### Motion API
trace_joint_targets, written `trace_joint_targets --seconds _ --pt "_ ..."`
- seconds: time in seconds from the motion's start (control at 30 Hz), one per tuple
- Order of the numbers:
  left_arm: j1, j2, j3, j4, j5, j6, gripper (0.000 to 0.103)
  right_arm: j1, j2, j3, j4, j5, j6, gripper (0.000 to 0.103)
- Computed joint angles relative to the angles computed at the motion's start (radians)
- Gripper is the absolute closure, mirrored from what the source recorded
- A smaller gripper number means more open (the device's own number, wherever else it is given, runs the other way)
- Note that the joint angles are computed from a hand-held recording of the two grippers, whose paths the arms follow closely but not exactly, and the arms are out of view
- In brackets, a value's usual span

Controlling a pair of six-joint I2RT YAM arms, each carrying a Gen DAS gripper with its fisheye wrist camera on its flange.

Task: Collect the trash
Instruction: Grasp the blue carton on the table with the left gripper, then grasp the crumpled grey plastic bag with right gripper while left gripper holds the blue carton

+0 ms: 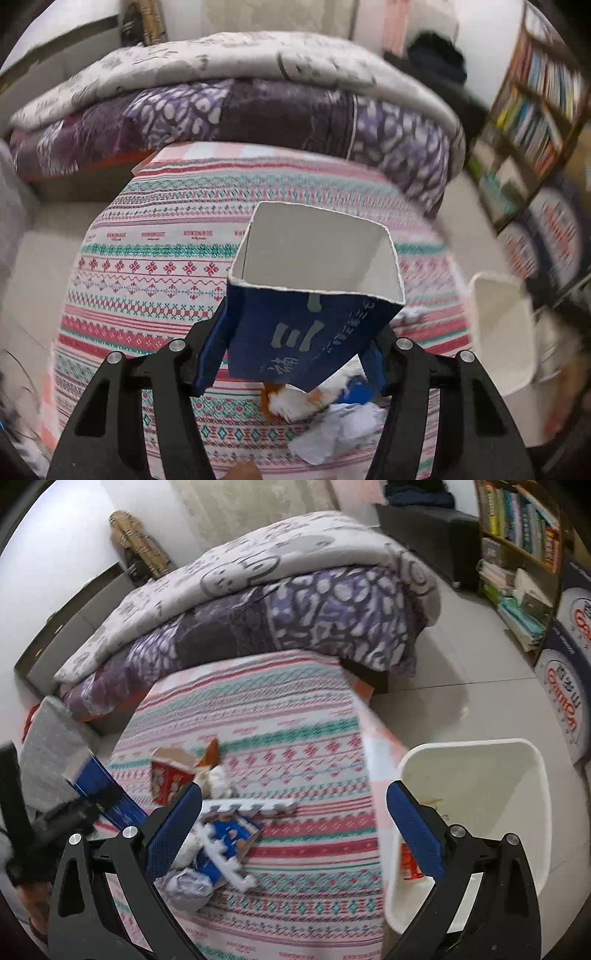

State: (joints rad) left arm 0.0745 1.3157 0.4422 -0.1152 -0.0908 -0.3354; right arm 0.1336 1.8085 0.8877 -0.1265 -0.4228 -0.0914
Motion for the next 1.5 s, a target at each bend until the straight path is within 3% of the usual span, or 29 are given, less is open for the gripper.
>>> trace_joint_targets --seconds 0.13,0.27,0.43,0.67,0.73,0.77,0.8,1.1,1.33,1.5 --pt "0.059 -0.136 -0.036 -0.057 0.006 -0.016 0.042 0.083 0.009 -0.03 -0.05 -0.018 -0.007 0.007" --pt "0.12 -0.197 -0.058 -0.081 0.021 0.005 0.042 0.205 0.05 -0.089 -0.063 -0.009 0.066 0.007" --pt "0.214 -0.256 -0.083 -0.107 0.042 0.055 0.042 0.363 0.141 -0.168 0.064 0.015 0.261 0.007" --pt "0.286 -0.286 -0.109 -0.123 0.073 0.103 0.042 0.47 0.216 -0.162 0.18 0.094 0.358 0.008" --pt "0.299 -0.294 -0.116 -0.125 0.08 0.112 0.042 0.466 0.248 -0.143 0.178 0.081 0.361 0.015" --pt "0.309 -0.295 -0.117 -0.126 0.086 0.118 0.042 0.464 0.265 -0.134 0.176 0.069 0.356 0.034" --pt "0.315 -0.297 -0.119 -0.127 0.09 0.12 0.042 0.459 0.276 -0.125 0.167 0.05 0.345 0.045" --pt "0.328 -0.359 -0.127 -0.141 0.097 0.089 0.042 0.434 0.107 -0.209 0.211 0.008 0.314 0.048" --pt "0.2 -0.44 -0.135 -0.146 -0.041 -0.004 0.042 0.335 -0.089 -0.269 0.259 0.01 0.294 0.048" --pt "-0.005 -0.469 -0.141 -0.137 -0.27 -0.101 0.042 0.285 -0.18 -0.308 0.351 0.072 0.305 0.047"
